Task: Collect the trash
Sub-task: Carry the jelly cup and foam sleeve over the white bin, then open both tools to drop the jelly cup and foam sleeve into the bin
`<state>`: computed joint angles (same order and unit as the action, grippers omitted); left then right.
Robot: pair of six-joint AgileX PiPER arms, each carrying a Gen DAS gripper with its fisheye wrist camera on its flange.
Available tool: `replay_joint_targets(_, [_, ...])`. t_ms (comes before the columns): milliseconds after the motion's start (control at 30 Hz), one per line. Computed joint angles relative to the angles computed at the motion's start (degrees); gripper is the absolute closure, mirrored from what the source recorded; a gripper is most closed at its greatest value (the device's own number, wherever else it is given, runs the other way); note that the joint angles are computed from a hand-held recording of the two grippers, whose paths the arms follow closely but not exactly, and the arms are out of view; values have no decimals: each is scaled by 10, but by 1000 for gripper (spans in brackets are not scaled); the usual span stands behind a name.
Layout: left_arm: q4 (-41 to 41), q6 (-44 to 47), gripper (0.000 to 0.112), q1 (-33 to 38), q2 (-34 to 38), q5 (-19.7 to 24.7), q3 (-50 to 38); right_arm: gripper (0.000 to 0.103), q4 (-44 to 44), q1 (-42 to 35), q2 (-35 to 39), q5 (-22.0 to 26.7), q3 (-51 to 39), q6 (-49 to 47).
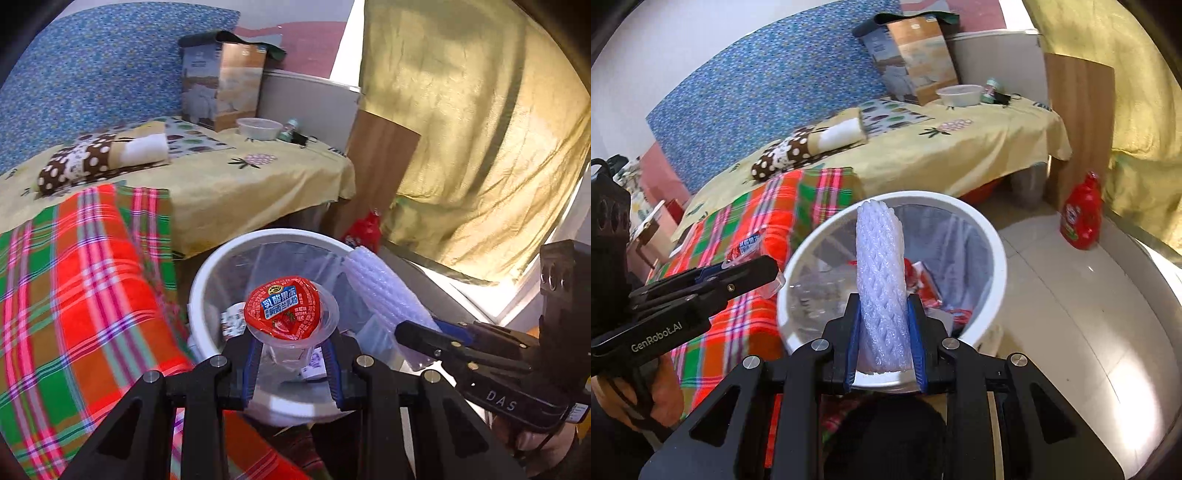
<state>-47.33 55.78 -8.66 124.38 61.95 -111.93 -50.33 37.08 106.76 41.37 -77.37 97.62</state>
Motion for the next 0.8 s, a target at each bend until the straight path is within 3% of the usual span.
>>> replay_joint_targets(233, [9, -25, 81, -28, 46, 34, -58, 77, 18, -17, 0, -6, 12, -10])
replay_joint_targets(367, [19, -26, 81, -42, 58, 34, -67, 77, 27, -23, 0, -11, 15, -16])
replay_joint_targets(500, [23, -24, 64, -48, 60, 27, -63, 76, 34, -30, 0, -19, 19, -23])
replay_joint_targets(800, [15, -11, 64, -40, 46, 14, -44, 74, 62, -44, 12, -25, 5, -63])
